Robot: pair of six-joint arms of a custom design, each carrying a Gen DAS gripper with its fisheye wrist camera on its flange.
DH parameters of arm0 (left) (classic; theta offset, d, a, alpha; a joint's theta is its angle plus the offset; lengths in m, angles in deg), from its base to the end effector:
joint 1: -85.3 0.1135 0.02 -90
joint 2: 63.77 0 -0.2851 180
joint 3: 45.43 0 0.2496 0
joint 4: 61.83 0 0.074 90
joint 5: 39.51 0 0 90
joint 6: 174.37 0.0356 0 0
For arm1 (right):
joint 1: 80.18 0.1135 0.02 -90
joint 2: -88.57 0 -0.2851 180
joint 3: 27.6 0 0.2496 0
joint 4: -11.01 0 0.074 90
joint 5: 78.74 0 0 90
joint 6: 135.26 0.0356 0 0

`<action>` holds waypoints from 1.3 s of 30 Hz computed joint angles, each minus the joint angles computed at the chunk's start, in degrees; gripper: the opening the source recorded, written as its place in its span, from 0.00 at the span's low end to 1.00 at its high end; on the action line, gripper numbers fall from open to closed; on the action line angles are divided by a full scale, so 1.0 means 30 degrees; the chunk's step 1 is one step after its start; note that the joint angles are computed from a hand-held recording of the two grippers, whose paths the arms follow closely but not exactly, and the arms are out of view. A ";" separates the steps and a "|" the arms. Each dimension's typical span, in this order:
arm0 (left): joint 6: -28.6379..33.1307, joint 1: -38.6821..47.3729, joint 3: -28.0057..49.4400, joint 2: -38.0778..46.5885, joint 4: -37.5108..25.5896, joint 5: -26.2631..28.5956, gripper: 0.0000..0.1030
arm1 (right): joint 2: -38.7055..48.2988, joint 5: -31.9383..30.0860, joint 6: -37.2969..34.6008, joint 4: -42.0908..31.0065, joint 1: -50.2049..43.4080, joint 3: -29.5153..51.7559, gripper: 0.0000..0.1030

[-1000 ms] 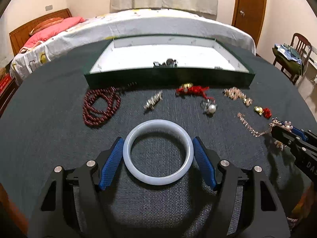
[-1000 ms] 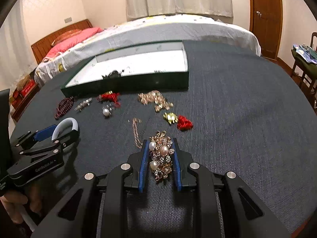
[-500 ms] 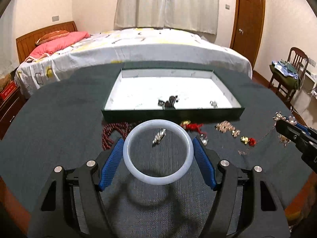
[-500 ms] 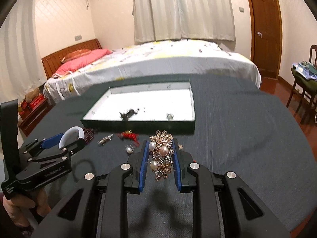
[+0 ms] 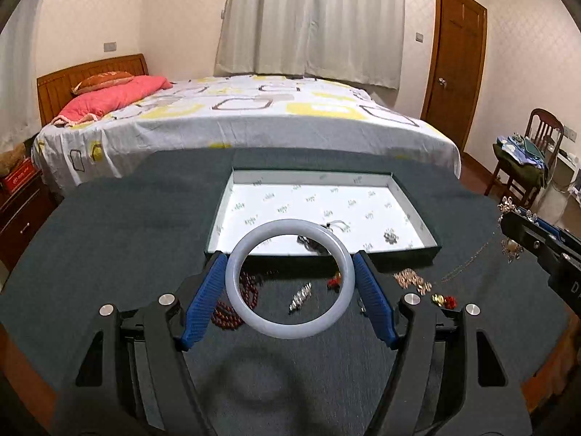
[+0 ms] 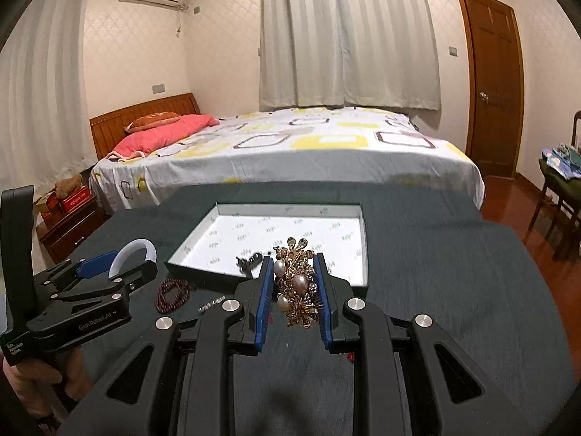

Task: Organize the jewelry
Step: 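Carry bangle and brooch into the green box and open both tools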

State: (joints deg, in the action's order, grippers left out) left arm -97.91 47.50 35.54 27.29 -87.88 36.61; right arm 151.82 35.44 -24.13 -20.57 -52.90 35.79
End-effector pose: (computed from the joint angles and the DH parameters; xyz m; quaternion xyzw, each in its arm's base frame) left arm 0.2887 -0.2131 0.2908 0.1325 0.8768 -0.0977 0.4519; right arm 0.2130 0.0934 0.3132 0.0565 0.8572 0.0294 0.5111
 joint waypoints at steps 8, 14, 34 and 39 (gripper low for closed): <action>0.0811 0.0999 0.2421 0.1196 0.0158 0.0351 0.67 | 0.2184 -0.1081 -0.1517 0.1377 -0.1139 0.2340 0.22; 0.1245 0.1870 0.5606 0.3486 -0.0344 0.0929 0.67 | 0.4836 -0.2347 -0.2311 0.2755 -0.2352 0.4406 0.22; 0.1509 0.3439 1.4032 1.2879 -0.4016 0.2435 0.67 | 1.3395 -0.5757 -0.1020 0.4036 -0.4238 0.7284 0.22; 0.1474 0.3803 1.5780 1.4378 -0.5410 0.2985 0.67 | 1.4697 -0.6253 -0.0743 0.3230 -0.4538 0.7691 0.22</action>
